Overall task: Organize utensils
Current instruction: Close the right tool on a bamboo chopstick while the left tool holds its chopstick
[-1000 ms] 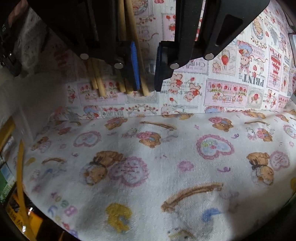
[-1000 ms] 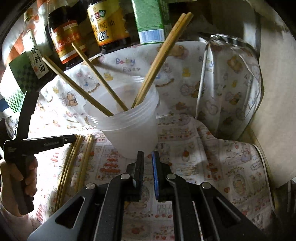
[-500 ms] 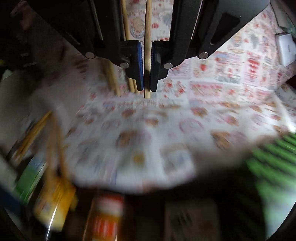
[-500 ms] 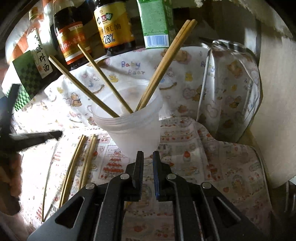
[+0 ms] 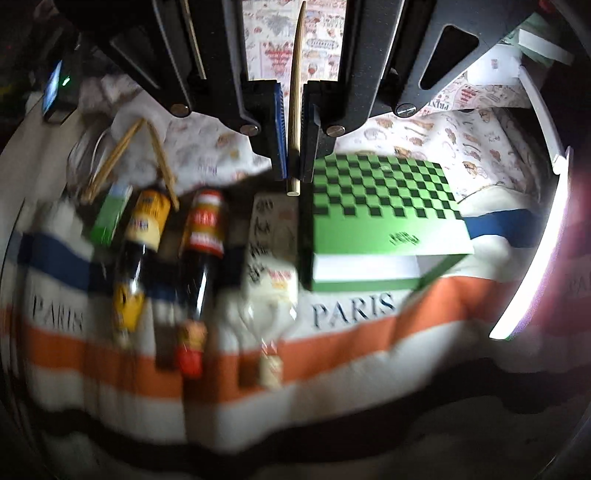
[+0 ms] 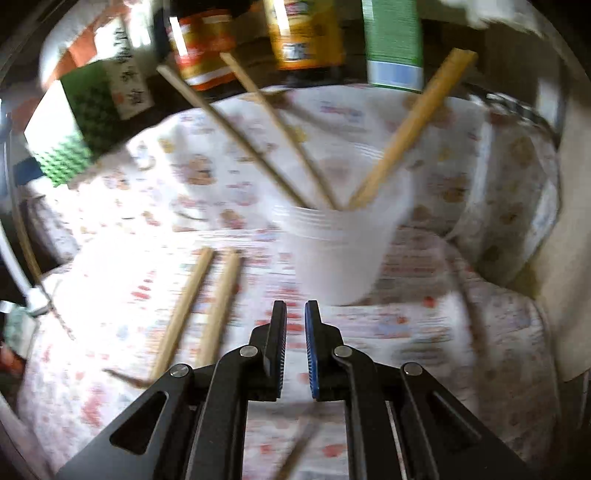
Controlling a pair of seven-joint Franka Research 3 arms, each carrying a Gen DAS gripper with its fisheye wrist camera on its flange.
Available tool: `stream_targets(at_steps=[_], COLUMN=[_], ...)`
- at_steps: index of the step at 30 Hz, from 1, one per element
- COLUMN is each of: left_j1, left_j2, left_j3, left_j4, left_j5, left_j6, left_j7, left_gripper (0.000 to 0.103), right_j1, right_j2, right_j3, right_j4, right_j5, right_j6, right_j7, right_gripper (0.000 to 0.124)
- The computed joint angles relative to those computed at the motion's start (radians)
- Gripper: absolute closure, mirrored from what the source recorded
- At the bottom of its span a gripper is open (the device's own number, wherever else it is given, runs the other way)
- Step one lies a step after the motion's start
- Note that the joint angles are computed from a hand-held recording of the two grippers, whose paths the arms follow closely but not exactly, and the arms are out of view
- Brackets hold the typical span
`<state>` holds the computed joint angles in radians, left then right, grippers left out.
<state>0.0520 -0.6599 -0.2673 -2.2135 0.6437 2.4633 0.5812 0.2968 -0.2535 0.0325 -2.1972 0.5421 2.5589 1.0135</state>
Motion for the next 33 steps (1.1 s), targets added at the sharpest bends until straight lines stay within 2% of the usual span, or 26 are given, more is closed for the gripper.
stream_targets(at_steps=[2,5,9,12,16,17,22,27,33], left_j1=[0.001,0.065,0.064,0.101,0.093,0.098,0.090,0.092,0.090], left_j2=[-0.044,-0.074,-0.119,-0.143,-0.143,-0.134,-0.089,-0.096,-0.108], left_j3=[0.039,0.019,0.075,0.068,0.103,0.100,0.101,0.088,0.088], left_j4=[-0.032,-0.041,-0.082,-0.098,-0.123,-0.120,-0.103,-0.102,-0.104], left_j5=[-0.003,0.027,-0.010,-0.009,-0.044,-0.052,-0.090,-0.094,-0.102], left_j6=[0.025,0.011,0.056,0.054,0.116,0.111,0.096,0.103,0.113], left_j7=[0.013,-0.037,-0.045,-0.057,-0.049,-0.043,-0.012,0.000,0.012], left_gripper=[0.097,0.097,0.097,0.097,0.097,0.097,0.097,0.097,0.097], right_j1=[0.014,0.021,0.033,0.046,0.071,0.079,0.115,0.140,0.148], right_j2=[0.001,0.014,0.078,0.145,0.256,0.277,0.346,0.392,0.420], right_j3=[0.000,0.021,0.045,0.080,0.107,0.107,0.102,0.092,0.082], right_j4=[0.027,0.066,0.149,0.204,0.306,0.325,0.395,0.450,0.483], right_j5=[0.013,-0.002,-0.029,-0.117,-0.280,-0.291,-0.383,-0.455,-0.480], right_j6=[-0.065,-0.125,-0.222,-0.226,-0.261,-0.261,-0.271,-0.278,-0.273], right_j7=[-0.009,0.037,0.110,0.189,0.397,0.420,0.510,0.600,0.640], right_gripper=[0.113,0.112,0.111,0.111,0.111,0.111,0.111,0.111,0.111])
